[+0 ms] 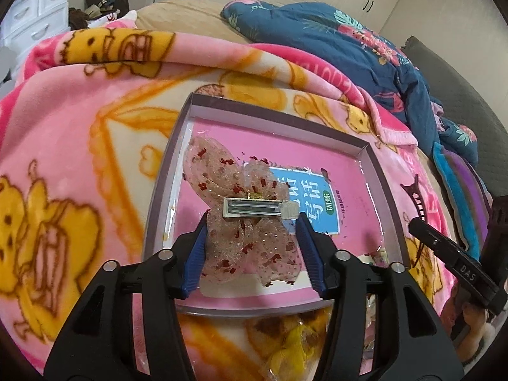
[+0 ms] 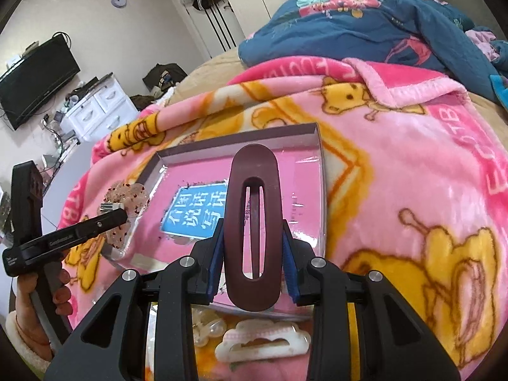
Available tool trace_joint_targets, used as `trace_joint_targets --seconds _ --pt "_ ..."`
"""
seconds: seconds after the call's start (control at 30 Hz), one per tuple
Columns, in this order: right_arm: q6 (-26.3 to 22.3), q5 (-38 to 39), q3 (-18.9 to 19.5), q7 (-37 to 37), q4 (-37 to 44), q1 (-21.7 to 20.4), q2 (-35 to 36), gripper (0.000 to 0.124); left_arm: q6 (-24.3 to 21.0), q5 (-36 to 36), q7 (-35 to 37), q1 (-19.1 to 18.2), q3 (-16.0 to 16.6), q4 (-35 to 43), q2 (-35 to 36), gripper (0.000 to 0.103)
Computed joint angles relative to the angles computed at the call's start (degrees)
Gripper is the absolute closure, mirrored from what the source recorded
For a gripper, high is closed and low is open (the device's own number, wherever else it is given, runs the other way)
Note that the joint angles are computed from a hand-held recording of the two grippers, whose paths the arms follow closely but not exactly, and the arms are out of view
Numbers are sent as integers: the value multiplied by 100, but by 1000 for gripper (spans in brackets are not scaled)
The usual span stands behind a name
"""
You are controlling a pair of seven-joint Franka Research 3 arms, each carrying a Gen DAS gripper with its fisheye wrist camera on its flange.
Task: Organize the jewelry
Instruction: 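Carry both clips into the grey box and open both tools to release them, then withdraw both open tools from the grey box toward the remaining items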
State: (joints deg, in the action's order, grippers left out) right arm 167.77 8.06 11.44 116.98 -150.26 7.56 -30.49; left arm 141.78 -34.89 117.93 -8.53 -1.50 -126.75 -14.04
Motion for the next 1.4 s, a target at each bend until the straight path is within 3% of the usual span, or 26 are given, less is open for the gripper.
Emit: trace_joint_targets --seconds 0.37,0.6,0.77,1.1,1.4 --pt "-24 -239 124 303 134 -162 353 92 6 -39 56 47 71 -60 -79 37" --pt "19 -589 397 670 -51 -478 -127 55 78 -66 14 34 173 -236 -395 26" --pt "-42 -781 594 773 -258 -596 -750 47 74 -59 -38 -26 294 -412 -717 17" --pt "-350 -540 480 602 -506 -227 -1645 46 39 -25 -99 -251 538 -819 -1452 12" --pt "-753 -508 631 582 -597 -92 -2305 46 42 82 -138 -496 762 -1107 -2052 12"
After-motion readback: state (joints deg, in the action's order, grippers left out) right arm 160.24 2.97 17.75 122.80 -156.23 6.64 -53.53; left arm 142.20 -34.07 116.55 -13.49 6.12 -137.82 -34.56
